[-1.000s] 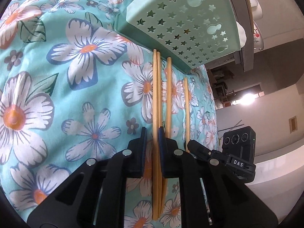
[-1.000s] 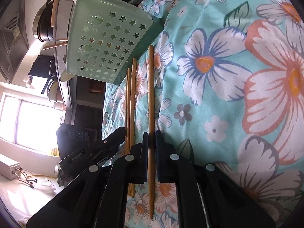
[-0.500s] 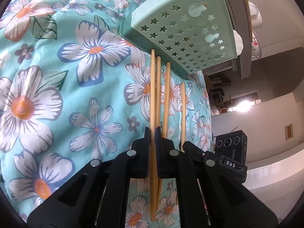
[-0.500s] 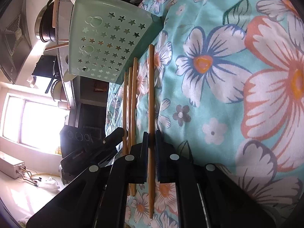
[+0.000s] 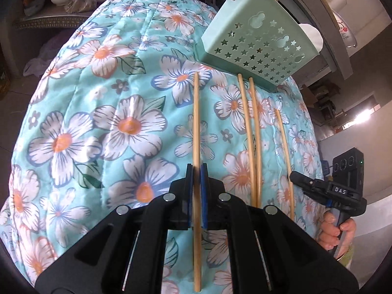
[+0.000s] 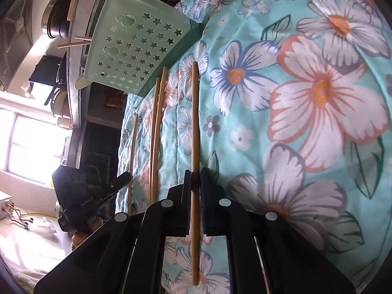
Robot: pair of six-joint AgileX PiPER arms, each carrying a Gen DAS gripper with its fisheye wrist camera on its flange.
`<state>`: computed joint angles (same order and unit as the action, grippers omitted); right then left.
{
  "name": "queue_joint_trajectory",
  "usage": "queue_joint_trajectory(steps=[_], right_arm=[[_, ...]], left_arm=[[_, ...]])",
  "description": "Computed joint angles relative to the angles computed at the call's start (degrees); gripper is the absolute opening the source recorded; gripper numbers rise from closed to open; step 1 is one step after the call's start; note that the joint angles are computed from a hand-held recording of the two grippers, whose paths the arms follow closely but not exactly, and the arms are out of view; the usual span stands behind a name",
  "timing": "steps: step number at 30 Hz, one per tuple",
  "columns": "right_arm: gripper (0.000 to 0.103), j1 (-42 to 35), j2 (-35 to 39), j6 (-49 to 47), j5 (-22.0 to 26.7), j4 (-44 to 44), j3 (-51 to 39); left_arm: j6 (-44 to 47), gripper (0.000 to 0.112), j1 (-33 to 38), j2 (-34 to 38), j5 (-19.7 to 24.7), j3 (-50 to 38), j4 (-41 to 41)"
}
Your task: Organize utensils
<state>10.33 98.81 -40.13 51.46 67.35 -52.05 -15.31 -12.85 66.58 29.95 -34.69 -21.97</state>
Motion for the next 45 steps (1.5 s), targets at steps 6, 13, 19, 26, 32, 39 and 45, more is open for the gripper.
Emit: queue_joint_trajectory(steps=[6,13,19,26,32,39,45], right_arm=[[0.012,4.2,-3.0,9.6,-5.5,-11.8,-5.7],[0.019,8.0,0.4,17.7,-8.5,-22.1,-15.2],[0.019,11.0,6.1,22.8,-9.0,-30.1,-22.7],[0.019,13.4,12.0,26.2,-8.9,-37.2,-30.1],[0.019,15.1,14.9,27.7,-8.5,-40.8,-34.1],[0.011,15.7,16.9,29.5,-8.4,-41.9,-36.9],[0.007,14.0,17.1,27.4,-7.8,-36.3,-37.4]], left_arm=[[0.0,0.01,0.5,2.3,1.1,-5.1,6.3],[-11.5,0.022,-6.4,11.1,2.7,-13.9,24.9],[-16.3,0.035,-8.1,18.6,3.9,-18.6,32.8],[-24.3,0.03,-10.1,24.9,6.0,-23.0,44.3],[-27.3,0.02,-11.1,27.3,6.8,-25.0,48.6],[-29.7,0.01,-11.8,28.1,6.7,-25.2,51.2],[-32.2,0.008,-13.0,27.2,6.7,-24.4,52.6]])
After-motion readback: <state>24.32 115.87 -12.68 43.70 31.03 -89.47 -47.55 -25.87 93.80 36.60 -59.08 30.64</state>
